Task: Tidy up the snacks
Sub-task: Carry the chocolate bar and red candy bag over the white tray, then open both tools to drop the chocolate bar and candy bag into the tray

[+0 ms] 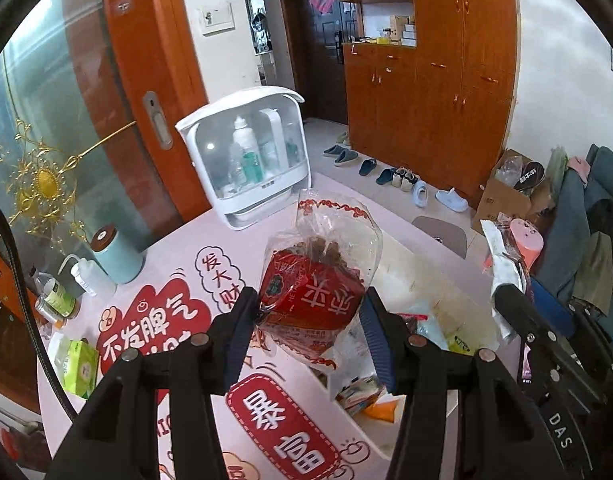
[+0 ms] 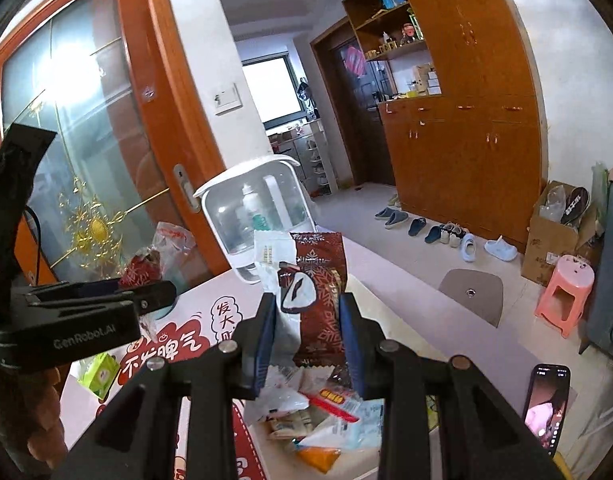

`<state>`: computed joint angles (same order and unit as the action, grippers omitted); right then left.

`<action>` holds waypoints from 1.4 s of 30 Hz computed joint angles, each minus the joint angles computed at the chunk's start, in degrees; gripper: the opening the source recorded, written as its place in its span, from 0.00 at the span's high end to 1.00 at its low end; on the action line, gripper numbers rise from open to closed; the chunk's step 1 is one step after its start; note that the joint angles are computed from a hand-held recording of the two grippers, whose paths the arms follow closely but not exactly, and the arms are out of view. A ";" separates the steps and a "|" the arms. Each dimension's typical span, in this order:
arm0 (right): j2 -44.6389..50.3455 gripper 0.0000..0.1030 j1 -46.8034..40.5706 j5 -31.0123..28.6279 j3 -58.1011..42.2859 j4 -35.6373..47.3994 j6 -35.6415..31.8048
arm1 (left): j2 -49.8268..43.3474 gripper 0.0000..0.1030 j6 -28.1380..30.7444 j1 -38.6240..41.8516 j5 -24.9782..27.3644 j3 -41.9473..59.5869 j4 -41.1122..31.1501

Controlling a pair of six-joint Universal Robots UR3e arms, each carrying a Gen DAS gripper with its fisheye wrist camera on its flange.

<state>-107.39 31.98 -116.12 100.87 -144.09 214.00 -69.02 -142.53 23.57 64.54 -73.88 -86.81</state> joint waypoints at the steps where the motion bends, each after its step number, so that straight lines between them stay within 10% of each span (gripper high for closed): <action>1: -0.57 0.69 -1.07 1.04 0.42 -0.11 -0.49 | -1.28 0.51 -1.90 -2.32 1.65 0.17 1.68; 20: 0.85 0.67 -19.69 20.33 -1.96 1.44 -14.87 | -22.68 0.43 -16.26 -23.59 19.28 8.08 16.68; 26: 2.86 0.42 -24.10 24.70 -1.22 1.29 -15.70 | -25.53 0.14 -16.74 -22.40 18.97 8.60 19.42; 42: 3.21 0.40 -21.76 25.52 -2.78 4.46 -16.33 | -15.80 0.12 -14.79 -15.06 15.66 -0.45 17.59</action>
<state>-104.18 10.22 -90.60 98.09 -139.64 197.67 -84.82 -157.32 8.51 80.21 -74.32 -69.21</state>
